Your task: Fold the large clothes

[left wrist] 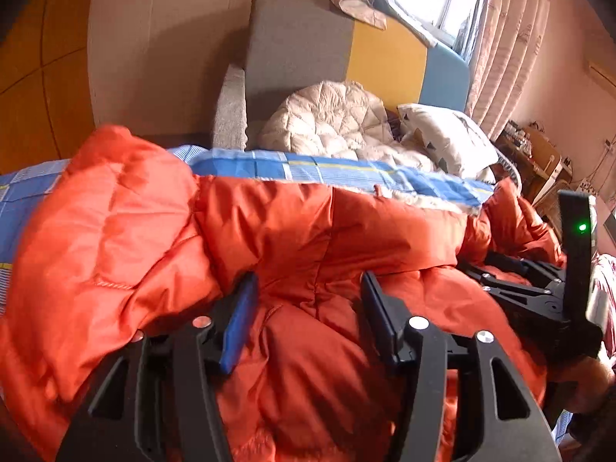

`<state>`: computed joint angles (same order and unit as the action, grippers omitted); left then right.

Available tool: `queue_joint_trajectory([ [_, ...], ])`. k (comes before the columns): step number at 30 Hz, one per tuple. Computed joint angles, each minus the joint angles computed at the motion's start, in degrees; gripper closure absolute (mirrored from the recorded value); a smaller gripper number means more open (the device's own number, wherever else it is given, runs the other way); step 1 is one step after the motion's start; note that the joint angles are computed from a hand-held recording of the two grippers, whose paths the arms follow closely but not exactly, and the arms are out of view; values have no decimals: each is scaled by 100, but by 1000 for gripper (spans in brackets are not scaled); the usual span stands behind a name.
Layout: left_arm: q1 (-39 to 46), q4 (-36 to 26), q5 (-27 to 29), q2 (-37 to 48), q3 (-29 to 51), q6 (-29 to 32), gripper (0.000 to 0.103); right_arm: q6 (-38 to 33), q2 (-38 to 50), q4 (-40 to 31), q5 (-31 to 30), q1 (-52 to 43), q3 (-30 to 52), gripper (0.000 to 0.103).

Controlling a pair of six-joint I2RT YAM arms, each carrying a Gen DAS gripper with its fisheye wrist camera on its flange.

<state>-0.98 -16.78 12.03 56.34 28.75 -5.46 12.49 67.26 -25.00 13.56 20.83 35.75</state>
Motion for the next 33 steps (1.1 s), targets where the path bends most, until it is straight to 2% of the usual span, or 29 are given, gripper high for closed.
queue_joint_trajectory([
  [4,405,-574,196,-722,85,168,41,129,-343,-420,18,75,105,33],
  [8,998,-1147,499,-1282,253,538,39,485,-936,-934,137,456,239,32],
  [11,1665,-1586,913,-1595,397,924,31,806,-1324,-1321,154,925,385,32],
  [14,2670,-2011,1563,-1724,473,1577,30,1203,-1489,-1587,295,1622,534,32],
  [18,4464,-2554,2556,-1045,751,2841,29,1648,-1459,-1749,497,2421,659,32],
  [23,5865,-3130,3174,348,1162,4163,31,2010,-1257,-1794,735,2934,643,32],
  [27,6282,-3624,3495,1075,1237,4906,37,2114,-1139,-1780,776,3012,598,32],
  [29,6192,-3644,3491,1106,1123,4906,44,2123,-1089,-1766,767,3006,581,32],
  [33,6134,-3502,3431,1074,867,4952,80,2111,-1069,-1735,748,2976,548,32],
])
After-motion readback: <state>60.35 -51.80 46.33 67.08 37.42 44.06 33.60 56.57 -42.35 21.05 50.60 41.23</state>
